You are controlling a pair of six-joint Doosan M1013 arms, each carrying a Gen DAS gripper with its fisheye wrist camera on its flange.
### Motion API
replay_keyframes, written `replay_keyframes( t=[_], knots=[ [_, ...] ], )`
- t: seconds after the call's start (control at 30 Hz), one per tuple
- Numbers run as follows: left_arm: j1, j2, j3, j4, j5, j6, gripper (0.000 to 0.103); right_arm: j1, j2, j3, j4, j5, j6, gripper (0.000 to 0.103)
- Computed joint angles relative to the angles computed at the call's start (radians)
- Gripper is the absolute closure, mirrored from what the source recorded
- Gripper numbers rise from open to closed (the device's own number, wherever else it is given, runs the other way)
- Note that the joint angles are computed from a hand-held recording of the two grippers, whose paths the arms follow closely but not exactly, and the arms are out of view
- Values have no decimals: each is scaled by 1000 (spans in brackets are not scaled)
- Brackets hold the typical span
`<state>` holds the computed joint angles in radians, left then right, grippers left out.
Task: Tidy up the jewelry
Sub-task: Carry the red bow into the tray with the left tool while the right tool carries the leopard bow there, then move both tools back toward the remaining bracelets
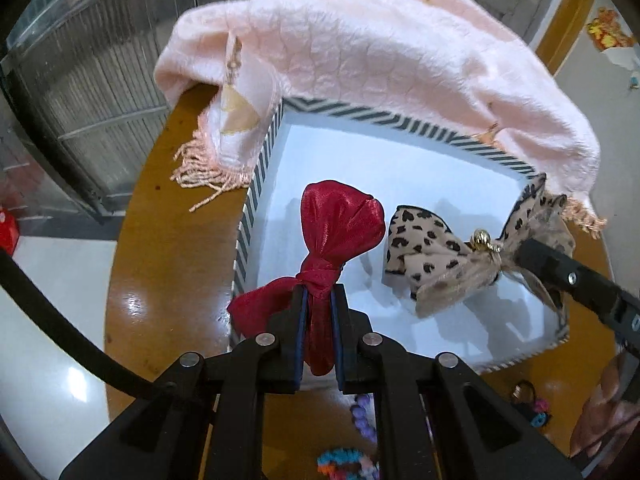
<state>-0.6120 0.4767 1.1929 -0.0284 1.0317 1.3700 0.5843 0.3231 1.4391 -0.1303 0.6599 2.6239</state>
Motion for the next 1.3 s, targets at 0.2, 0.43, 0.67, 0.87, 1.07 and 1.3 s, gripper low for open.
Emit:
replay_keyframes(
  t=[0.2,0.43,0.67,0.87,1.07,1.3],
  knots=[
    [-5,31,-28,31,29,-16,101,-6,23,-11,78,70,-73,98],
    [-3,44,-25,33,44,-30,87,-2,23,12,174,74,-141,96],
    [4,13,0,4,4,-36,70,24,1,11,69,101,-69,56],
    [-6,-44,47,49,-54,-68,65,48,-46,35,-10,137,51,52],
    [-2,-96,97,48,-92,-81,65,77,-72,40,-80,156,119,49],
    [-20,-160,168,77,-144,-98,65,129,-83,17,-191,213,180,43]
  ],
)
